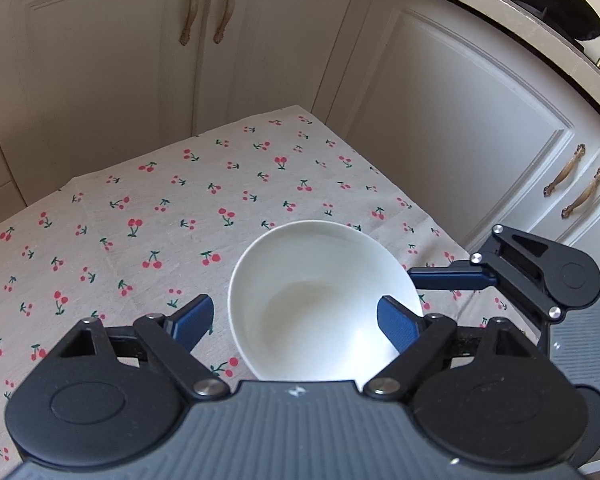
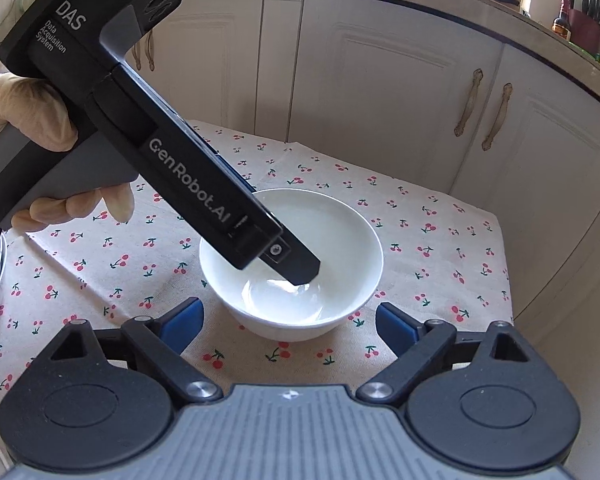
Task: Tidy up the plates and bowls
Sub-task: 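Reach the left tool to the last white bowl and grip its rim, then carry the white bowl with the left tool and lower it onto the bowl stack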
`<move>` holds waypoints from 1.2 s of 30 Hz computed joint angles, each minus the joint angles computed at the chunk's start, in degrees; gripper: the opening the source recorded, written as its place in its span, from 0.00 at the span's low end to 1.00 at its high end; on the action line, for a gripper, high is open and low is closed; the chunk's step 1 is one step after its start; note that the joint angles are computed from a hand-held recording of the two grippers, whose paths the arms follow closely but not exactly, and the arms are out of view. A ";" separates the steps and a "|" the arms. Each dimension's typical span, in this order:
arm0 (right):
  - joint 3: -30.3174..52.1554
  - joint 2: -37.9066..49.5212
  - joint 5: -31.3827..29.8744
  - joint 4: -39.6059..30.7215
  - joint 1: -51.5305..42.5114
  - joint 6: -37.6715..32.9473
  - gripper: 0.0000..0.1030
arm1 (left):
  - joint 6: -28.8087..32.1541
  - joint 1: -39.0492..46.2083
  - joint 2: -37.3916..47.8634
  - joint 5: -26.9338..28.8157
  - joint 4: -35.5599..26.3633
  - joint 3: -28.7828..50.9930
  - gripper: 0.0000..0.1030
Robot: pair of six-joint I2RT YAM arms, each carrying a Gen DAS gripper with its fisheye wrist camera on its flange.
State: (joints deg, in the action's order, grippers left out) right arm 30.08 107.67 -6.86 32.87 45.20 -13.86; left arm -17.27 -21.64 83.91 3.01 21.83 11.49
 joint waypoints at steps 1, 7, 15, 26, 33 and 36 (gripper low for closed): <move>0.29 0.50 0.28 0.37 0.09 -0.02 0.90 | 0.35 -0.12 0.14 0.03 0.09 0.12 0.85; 0.41 0.98 0.85 1.36 0.44 0.33 0.87 | 1.24 -1.63 -0.11 -0.39 -0.28 0.90 0.85; 0.42 1.17 0.59 1.58 0.12 0.27 0.86 | 2.41 -1.90 0.55 -0.80 -0.51 1.43 0.85; 0.87 2.43 0.05 2.61 -0.14 0.92 0.86 | 4.16 -1.77 2.14 -0.79 -0.17 2.12 0.85; 0.98 2.31 0.93 2.24 0.49 1.55 0.86 | 4.23 -1.97 2.59 -0.81 0.31 2.17 0.85; 0.88 1.56 1.36 1.18 0.79 1.79 0.86 | 4.05 -2.01 1.78 -0.22 -0.13 1.91 0.85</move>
State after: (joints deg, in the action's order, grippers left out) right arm 30.96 109.23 -5.50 34.05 45.99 -12.07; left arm -13.22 -23.65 85.69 2.79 21.70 13.40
